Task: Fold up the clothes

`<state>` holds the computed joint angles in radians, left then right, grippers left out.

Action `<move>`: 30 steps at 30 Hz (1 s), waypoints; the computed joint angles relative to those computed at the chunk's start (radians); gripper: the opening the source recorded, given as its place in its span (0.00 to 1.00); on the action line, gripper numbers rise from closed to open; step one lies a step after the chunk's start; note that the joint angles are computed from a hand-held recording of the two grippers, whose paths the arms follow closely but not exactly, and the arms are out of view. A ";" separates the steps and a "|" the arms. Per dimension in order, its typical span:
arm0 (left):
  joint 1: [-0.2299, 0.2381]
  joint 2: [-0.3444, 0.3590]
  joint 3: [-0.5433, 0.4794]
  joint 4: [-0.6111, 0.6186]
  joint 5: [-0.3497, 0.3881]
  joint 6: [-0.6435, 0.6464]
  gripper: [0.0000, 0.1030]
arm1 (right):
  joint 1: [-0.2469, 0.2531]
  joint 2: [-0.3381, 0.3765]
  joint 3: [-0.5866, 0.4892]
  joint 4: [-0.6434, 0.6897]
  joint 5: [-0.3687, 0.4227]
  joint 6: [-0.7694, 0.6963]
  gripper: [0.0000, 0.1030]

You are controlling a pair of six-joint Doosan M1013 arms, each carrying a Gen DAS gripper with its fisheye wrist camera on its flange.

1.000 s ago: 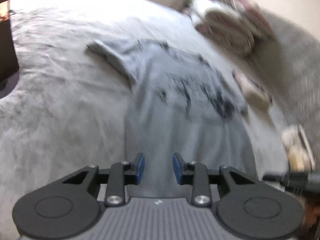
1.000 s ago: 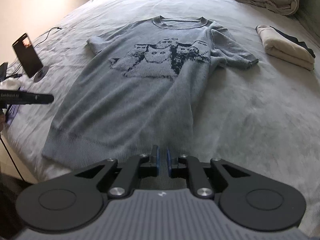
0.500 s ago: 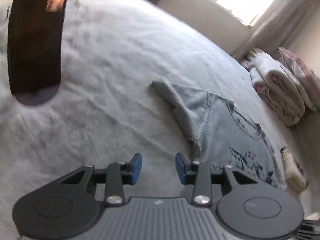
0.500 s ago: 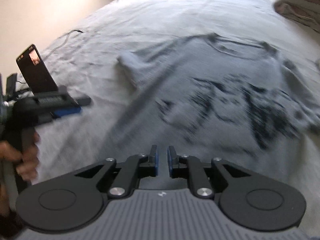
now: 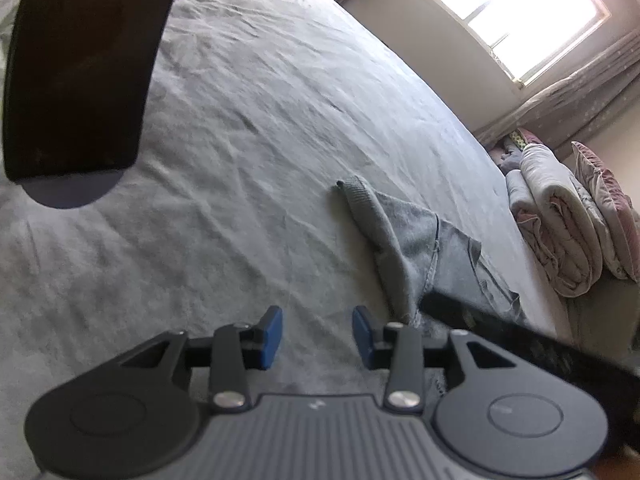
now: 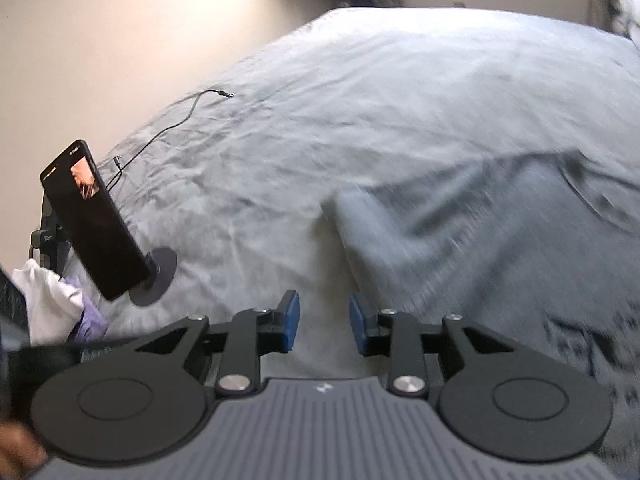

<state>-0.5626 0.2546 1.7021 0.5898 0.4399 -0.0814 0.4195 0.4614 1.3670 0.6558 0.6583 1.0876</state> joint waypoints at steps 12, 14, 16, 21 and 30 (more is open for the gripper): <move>0.015 0.014 -0.011 -0.025 -0.023 -0.024 0.57 | 0.002 0.114 -0.118 0.013 -0.008 0.070 0.31; 0.014 0.015 -0.014 -0.029 -0.023 -0.014 0.57 | 0.004 0.112 -0.115 -0.044 -0.024 0.110 0.31; 0.015 0.017 -0.015 -0.036 -0.032 0.008 0.54 | 0.000 0.109 -0.109 -0.059 -0.032 0.124 0.31; 0.018 0.025 -0.018 -0.099 -0.085 0.087 0.14 | -0.010 0.105 -0.093 -0.031 -0.026 0.119 0.31; 0.016 0.050 -0.049 -0.267 -0.085 0.248 0.14 | 0.001 0.091 -0.075 -0.165 -0.114 0.179 0.29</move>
